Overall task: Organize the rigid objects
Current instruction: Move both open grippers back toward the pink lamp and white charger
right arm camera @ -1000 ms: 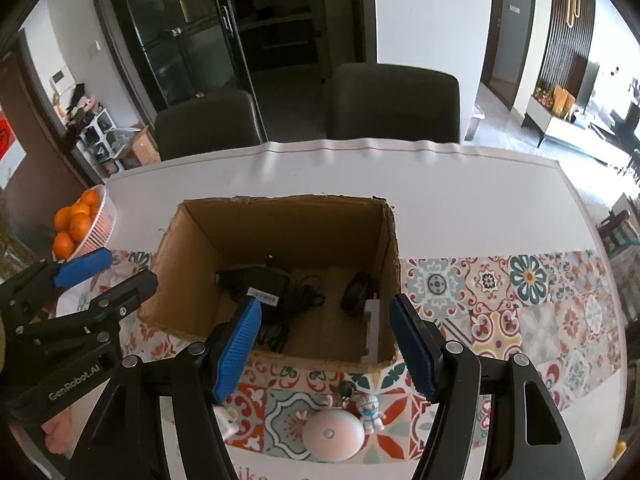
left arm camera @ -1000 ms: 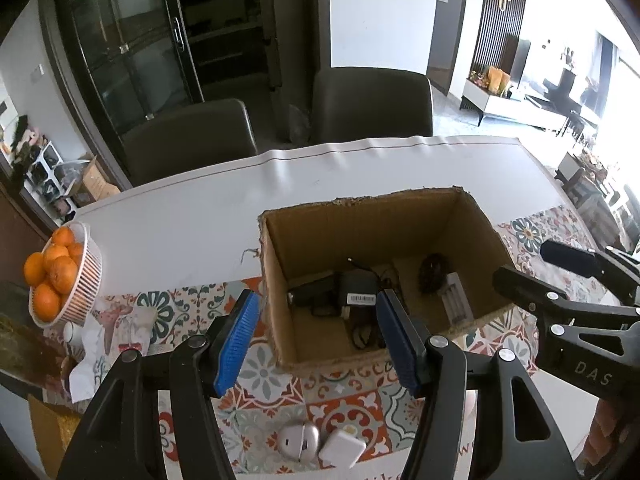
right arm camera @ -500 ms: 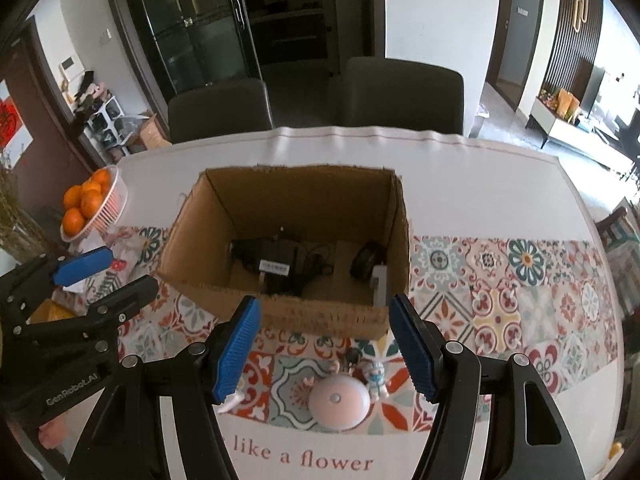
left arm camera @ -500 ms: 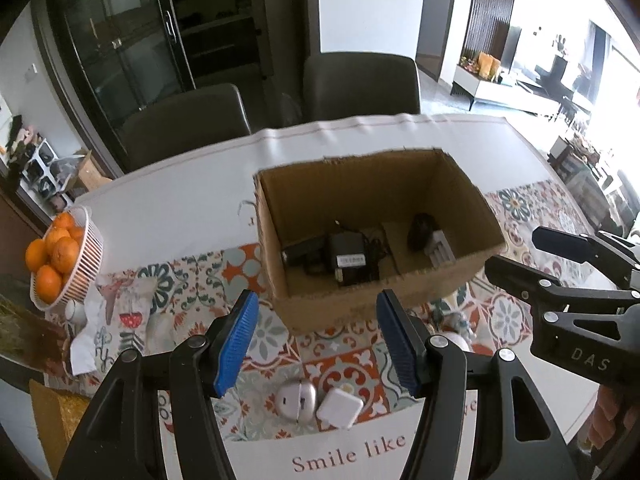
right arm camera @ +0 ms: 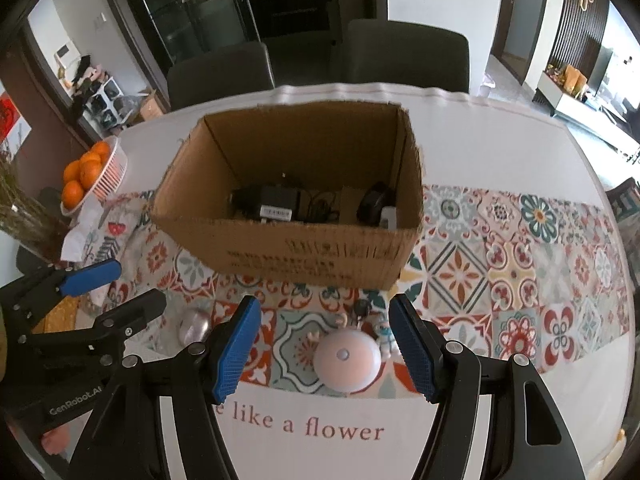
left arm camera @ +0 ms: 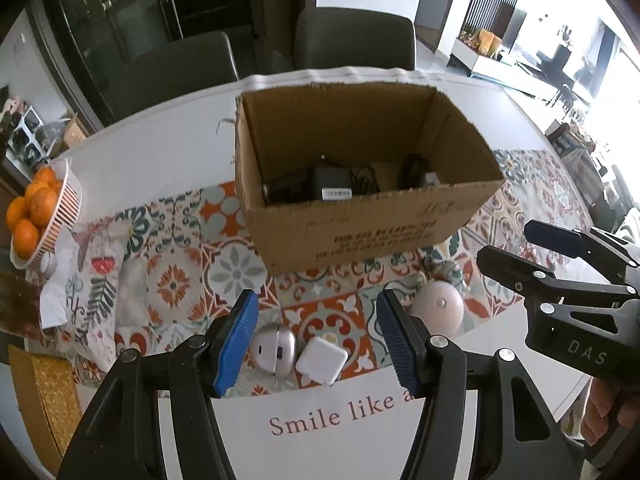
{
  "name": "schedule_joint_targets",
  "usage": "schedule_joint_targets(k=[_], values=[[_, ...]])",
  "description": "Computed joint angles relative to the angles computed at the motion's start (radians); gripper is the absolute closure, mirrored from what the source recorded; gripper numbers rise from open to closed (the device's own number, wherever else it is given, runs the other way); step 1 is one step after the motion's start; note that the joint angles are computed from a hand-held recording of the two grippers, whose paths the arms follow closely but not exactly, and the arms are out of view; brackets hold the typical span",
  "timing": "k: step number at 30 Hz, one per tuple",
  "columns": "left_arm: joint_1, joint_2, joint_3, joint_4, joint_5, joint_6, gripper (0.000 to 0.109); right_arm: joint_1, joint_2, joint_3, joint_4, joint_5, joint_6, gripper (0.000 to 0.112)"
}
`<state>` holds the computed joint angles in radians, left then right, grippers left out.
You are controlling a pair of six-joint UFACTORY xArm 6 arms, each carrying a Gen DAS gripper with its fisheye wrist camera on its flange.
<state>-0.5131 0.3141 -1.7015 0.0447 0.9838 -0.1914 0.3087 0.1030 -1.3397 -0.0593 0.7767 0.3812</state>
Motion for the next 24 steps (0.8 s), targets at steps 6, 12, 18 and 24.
schedule_joint_targets(k=[6,12,18,24], values=[[0.002,-0.009,0.033,-0.006,0.014,0.0,0.048,0.007,0.006,0.019,0.024,0.005,0.001,0.045],[0.011,0.001,0.046,-0.059,0.047,0.025,0.048,0.013,0.018,0.024,0.041,0.021,-0.007,0.045],[0.017,0.02,0.047,-0.141,0.087,0.071,0.049,0.012,0.027,0.032,0.052,0.046,-0.01,0.045],[0.017,0.048,0.032,-0.171,0.142,0.086,0.049,0.004,0.051,0.024,0.093,0.081,-0.037,0.045]])
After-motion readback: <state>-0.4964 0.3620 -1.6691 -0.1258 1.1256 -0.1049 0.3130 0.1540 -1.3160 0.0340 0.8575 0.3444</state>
